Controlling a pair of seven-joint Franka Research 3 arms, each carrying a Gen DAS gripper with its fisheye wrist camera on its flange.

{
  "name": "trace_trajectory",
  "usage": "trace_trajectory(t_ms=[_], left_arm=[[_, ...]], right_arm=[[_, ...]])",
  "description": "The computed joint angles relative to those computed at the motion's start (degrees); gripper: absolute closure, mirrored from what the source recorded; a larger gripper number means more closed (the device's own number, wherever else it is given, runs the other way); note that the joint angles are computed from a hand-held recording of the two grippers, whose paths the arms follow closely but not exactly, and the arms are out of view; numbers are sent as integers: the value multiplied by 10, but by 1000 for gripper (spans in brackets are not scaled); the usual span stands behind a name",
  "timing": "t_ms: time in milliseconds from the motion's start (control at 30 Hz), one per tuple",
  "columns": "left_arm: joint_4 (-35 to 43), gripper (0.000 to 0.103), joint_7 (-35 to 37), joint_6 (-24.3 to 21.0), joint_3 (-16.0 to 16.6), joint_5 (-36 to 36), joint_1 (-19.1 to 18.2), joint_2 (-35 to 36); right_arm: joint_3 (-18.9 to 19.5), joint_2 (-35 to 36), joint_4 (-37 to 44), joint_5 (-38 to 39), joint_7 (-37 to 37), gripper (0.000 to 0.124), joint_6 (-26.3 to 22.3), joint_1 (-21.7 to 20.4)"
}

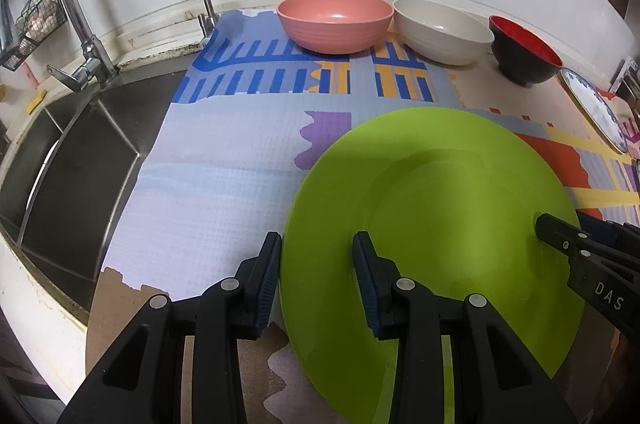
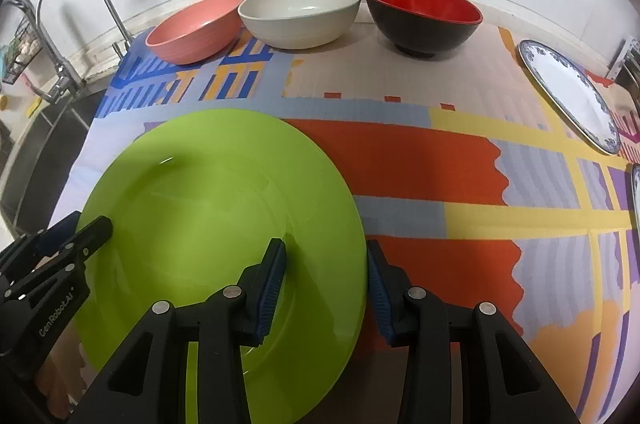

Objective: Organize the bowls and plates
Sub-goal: 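Lower the green plate onto the mat and open both tools, then move both tools to the blue-rimmed plate beside the kettle rack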

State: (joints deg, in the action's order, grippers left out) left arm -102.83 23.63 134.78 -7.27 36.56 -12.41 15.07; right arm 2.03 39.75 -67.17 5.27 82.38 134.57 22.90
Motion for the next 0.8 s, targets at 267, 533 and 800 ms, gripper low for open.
trace_trajectory(t_ms=[267,533,800], left_arm=[[-5,66,15,7,-1,2,1,0],[-13,56,-1,10,7,45,-7,-12],[-14,27,-37,28,3,151,-15,-43]], right_arm=[[-6,-6,-14,-10,18,82,9,7],[-6,-11,-27,-12,32,82,25,8],[-5,-67,-101,-6,39,70,104,3]])
